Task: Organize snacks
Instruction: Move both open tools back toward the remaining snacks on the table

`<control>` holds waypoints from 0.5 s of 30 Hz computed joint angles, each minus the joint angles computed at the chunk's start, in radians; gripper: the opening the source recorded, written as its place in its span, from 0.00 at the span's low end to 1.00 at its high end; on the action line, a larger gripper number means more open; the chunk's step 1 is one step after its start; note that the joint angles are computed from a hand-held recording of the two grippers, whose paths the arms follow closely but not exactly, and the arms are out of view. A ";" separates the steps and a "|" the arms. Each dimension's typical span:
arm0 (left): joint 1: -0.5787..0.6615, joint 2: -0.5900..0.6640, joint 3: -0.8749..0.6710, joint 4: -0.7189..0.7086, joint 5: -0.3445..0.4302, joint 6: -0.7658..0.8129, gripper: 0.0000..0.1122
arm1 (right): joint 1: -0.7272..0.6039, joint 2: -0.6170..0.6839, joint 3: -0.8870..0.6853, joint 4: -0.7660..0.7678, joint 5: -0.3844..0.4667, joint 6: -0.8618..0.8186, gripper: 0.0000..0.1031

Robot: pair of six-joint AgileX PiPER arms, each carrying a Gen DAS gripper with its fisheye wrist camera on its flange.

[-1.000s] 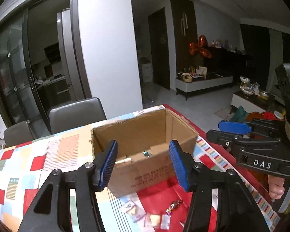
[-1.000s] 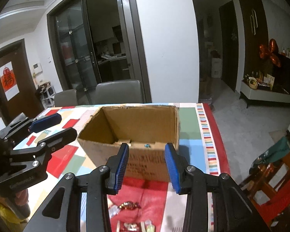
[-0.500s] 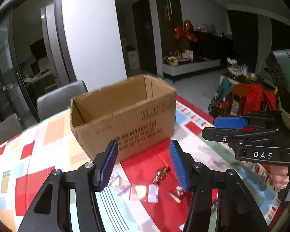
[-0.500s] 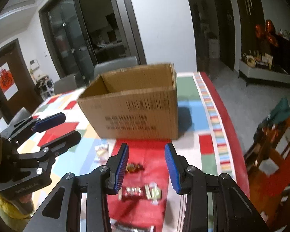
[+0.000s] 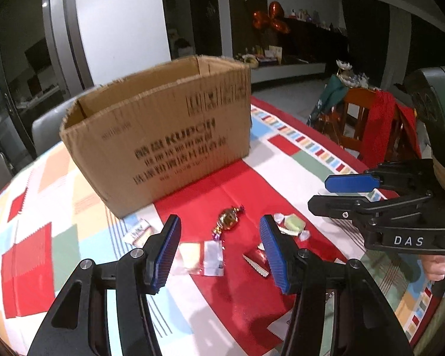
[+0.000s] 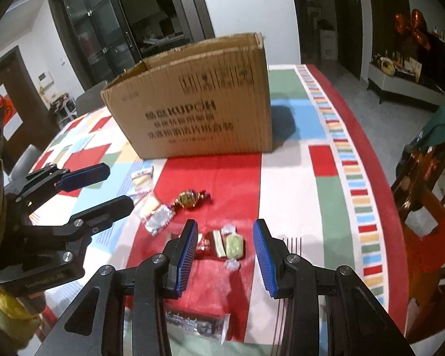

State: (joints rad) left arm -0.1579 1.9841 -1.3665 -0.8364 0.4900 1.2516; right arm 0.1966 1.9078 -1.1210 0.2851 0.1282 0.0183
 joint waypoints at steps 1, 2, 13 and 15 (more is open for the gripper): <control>-0.001 0.010 -0.008 0.008 0.006 -0.008 0.48 | 0.000 0.008 -0.001 0.012 0.000 -0.010 0.39; -0.001 0.018 -0.013 0.011 0.009 -0.010 0.48 | 0.000 0.014 0.000 0.038 -0.002 -0.035 0.39; -0.019 0.154 -0.164 0.148 0.083 -0.171 0.48 | -0.010 0.094 -0.043 0.137 0.029 -0.143 0.33; -0.024 0.171 -0.182 0.160 0.085 -0.186 0.47 | -0.007 0.101 -0.047 0.125 0.032 -0.134 0.33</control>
State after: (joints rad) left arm -0.1819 2.1546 -1.5485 -0.6766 0.5754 1.0652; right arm 0.1899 2.0085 -1.1678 0.4099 0.1604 -0.1158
